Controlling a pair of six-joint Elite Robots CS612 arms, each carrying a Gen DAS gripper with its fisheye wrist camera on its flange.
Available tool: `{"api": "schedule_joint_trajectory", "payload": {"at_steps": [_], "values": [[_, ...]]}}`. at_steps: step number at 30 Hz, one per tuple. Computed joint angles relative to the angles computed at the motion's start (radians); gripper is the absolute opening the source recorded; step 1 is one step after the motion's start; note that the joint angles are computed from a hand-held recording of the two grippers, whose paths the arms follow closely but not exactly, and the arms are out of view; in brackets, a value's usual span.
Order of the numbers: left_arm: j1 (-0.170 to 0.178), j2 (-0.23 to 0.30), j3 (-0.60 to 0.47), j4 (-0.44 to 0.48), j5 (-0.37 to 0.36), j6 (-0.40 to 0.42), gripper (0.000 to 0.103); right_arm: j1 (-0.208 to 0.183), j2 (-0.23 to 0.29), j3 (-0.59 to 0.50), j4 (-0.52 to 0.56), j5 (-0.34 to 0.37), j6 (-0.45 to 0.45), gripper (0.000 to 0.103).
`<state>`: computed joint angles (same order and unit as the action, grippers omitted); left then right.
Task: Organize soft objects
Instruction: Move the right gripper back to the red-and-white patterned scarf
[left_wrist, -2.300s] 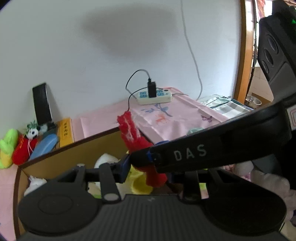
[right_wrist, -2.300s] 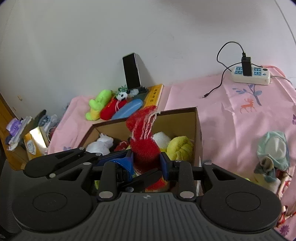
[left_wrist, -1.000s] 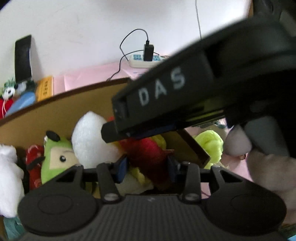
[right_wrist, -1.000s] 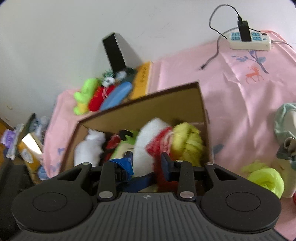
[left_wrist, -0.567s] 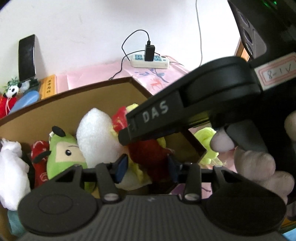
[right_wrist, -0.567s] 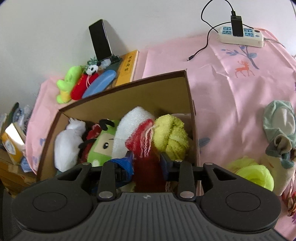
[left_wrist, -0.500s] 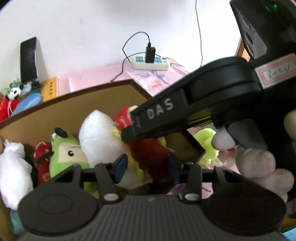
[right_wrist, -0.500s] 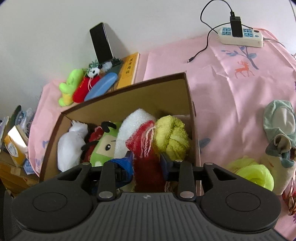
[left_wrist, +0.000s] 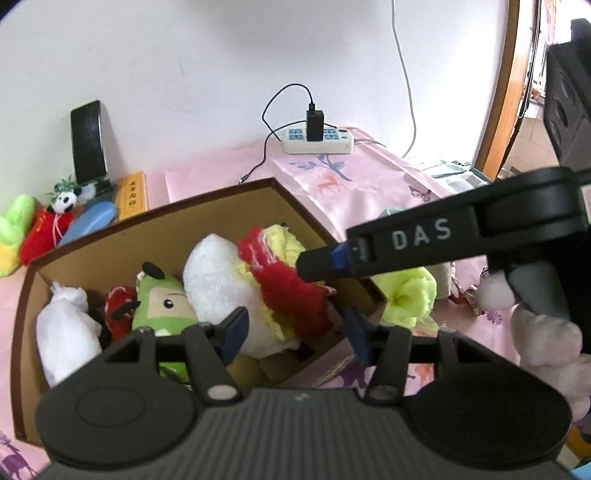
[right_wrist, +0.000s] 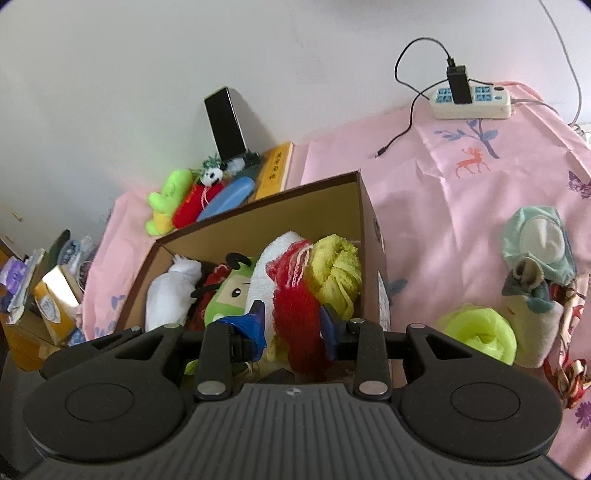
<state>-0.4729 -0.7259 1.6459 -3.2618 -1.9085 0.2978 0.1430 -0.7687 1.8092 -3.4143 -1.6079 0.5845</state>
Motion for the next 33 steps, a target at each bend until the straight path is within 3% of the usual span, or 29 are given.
{"api": "schedule_joint_trajectory", "payload": {"at_steps": [15,19,33], "values": [[-0.069,-0.041,0.090,-0.083,0.068,0.010,0.056,-0.018,-0.027,0.149,-0.196,-0.088,-0.003,0.013],[-0.093,-0.045,0.100,-0.077,0.081,0.013,0.056,-0.032,-0.036,0.194,-0.223,-0.127,0.015,0.013],[-0.176,-0.036,0.109,0.015,0.112,0.014,0.056,-0.107,-0.059,0.333,-0.225,-0.110,0.071,0.014]]}}
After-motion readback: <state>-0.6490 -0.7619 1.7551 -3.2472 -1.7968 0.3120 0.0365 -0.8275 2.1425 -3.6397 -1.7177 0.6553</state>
